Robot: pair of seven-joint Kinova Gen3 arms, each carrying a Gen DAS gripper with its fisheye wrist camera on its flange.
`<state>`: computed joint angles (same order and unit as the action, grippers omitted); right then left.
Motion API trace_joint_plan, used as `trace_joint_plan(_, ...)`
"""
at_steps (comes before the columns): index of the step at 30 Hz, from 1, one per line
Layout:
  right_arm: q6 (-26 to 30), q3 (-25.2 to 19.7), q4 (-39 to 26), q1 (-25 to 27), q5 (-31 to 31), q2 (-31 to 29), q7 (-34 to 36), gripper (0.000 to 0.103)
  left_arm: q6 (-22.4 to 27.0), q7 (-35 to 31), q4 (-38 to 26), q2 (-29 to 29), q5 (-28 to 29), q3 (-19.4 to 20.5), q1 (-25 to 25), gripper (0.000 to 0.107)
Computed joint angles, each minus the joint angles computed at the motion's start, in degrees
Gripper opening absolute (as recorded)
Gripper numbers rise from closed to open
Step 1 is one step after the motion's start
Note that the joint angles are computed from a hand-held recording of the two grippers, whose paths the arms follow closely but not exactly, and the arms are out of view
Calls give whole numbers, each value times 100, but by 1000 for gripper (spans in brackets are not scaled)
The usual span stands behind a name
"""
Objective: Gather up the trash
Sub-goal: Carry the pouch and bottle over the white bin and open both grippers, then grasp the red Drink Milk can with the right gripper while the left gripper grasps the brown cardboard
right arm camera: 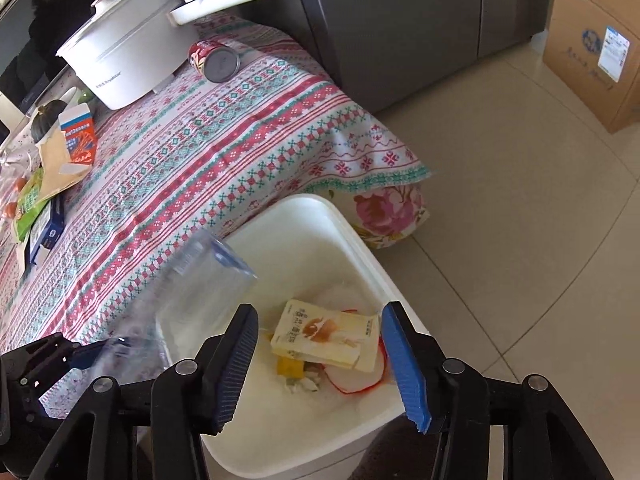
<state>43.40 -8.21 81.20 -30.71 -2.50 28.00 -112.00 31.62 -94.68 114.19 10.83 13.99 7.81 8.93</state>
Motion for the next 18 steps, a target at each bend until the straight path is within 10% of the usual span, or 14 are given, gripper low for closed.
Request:
trace_joint_plan(2,8,8,-17,-4,5,5,-6,62,-112,19,35,-9,-15,21,-13,85)
trace_joint_plan(18,180,149,-426,-320,355,152,-286,78,-225,634,295,-571,-277,-392,-381,95)
